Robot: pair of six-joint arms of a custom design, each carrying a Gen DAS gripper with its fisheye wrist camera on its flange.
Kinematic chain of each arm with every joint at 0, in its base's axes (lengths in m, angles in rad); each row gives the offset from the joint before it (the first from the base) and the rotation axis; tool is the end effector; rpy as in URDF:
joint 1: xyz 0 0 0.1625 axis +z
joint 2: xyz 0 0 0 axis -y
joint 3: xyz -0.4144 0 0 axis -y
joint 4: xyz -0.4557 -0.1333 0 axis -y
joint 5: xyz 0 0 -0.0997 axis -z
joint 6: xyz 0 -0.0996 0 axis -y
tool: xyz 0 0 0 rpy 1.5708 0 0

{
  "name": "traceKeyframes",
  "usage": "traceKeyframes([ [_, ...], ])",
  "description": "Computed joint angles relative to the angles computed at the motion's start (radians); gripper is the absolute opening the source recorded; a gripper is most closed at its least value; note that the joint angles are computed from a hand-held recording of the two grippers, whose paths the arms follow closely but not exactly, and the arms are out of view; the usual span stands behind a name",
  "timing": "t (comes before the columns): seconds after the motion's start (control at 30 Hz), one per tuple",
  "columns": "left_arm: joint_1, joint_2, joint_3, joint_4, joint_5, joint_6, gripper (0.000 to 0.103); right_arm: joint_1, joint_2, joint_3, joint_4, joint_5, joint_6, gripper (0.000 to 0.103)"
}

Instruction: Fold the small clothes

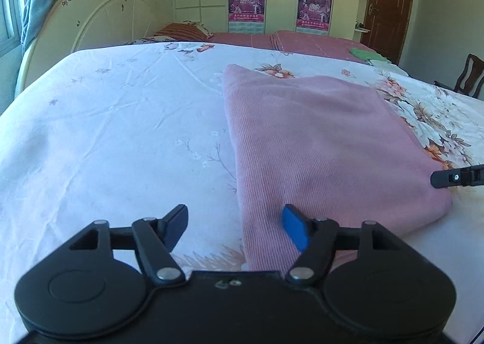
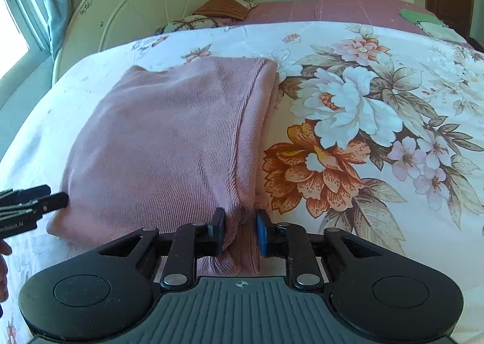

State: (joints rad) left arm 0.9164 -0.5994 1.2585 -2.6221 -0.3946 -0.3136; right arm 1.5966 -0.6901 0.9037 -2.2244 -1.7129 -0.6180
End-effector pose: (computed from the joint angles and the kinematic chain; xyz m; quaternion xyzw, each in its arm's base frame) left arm -0.3138 -0.7791 0.1199 0.0319 0.8226 -0.3967 0.4062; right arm 0.1423 -0.8937 0.2830 0.2933 -0.9283 0.1880 0.1298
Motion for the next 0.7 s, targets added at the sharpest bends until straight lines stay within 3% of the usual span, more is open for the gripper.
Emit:
traceKeyframes([
  [0.03,-0.011,-0.003,0.017,-0.023,0.018,-0.003,0.094,0.000,-0.022,0.035,-0.045,0.004,0.003,0.055],
  [0.1,-0.032,-0.015,0.051,-0.037,0.049,-0.025,0.103,-0.001,-0.069,0.109,-0.122,0.016,-0.020,0.078],
  [0.2,-0.067,-0.047,0.106,0.022,0.062,-0.112,0.103,-0.002,-0.143,0.210,-0.176,0.019,-0.052,0.098],
  [0.47,-0.189,-0.128,0.247,0.198,0.098,-0.379,0.103,-0.015,-0.365,0.467,-0.236,0.009,-0.098,0.103],
  [0.7,-0.331,-0.205,0.354,0.359,0.114,-0.608,0.103,-0.018,-0.640,0.731,-0.329,0.052,-0.121,0.103],
])
